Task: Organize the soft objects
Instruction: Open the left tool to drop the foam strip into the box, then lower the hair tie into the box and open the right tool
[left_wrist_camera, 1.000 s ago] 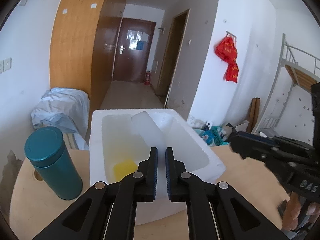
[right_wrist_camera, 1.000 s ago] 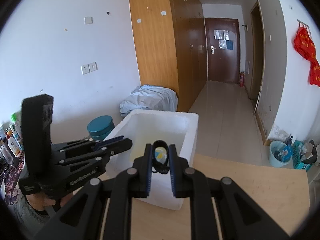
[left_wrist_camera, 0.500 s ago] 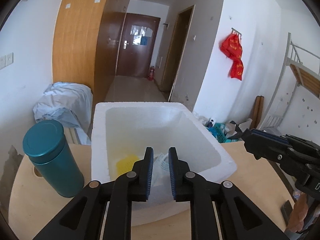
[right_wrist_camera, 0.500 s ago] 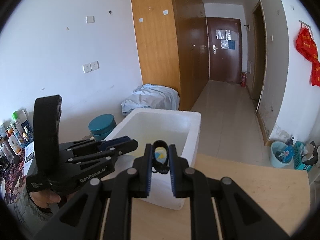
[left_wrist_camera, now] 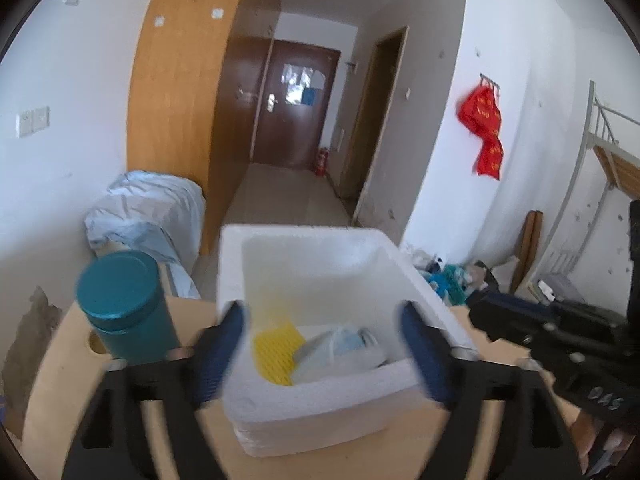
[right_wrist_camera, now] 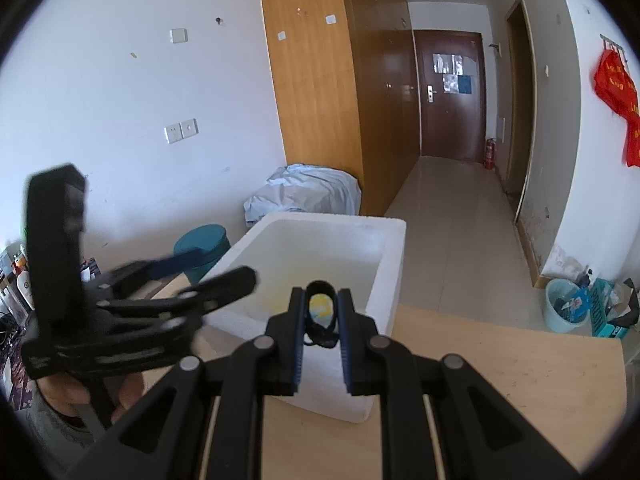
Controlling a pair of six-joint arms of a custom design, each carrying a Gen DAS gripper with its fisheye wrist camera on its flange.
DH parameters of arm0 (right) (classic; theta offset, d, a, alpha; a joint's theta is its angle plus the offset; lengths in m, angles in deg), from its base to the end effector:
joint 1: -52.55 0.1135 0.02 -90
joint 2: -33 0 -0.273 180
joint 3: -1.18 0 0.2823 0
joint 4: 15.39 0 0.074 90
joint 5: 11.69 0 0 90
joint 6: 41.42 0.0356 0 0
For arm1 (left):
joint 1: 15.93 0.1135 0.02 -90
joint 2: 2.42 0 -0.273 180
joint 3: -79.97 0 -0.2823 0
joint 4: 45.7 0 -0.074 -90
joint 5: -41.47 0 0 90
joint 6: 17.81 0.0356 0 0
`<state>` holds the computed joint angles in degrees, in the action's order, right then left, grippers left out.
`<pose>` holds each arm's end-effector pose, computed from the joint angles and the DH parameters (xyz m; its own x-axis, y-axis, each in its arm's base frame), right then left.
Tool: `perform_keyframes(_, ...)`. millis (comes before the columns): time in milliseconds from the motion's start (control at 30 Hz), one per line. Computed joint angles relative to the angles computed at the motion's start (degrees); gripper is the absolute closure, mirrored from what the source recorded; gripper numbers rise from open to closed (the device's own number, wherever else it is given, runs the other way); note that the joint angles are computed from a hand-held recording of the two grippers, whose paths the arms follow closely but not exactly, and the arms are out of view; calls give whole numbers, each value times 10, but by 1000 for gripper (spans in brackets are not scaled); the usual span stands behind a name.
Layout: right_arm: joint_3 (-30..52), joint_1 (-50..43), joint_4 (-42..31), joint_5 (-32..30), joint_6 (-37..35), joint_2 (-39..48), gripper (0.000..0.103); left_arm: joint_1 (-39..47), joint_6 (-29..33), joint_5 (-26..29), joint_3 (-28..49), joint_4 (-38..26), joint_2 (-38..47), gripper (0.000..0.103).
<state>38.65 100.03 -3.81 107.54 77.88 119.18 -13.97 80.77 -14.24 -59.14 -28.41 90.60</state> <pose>0.1965 0.1886 0.1104 -0.5418 0.0411 -0.8395 -0.1318 0.9823 0.1331 0.2931 -0.0100 0.1042 -0.4998 0.1062 -0.8596 0.5142 0.8350 -0.1958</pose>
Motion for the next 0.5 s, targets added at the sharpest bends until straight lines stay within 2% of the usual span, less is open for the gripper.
perform_keyframes(33,-1,-3,4,-3,-1,2,84,3,2,-4,-9,10,-11,4)
perform_keyframes(133,-2,-8,15,-9,-4,6,84,12,16,-15,-26,20,-47,2)
perform_keyframes(333,10,-21,37,-33,-12,36,84,55,14,50,-27,-26,-90,1)
perform_keyframes(500,21,-32,54,-49,-18,59,84,69,10,62,-37,-27,-120,1)
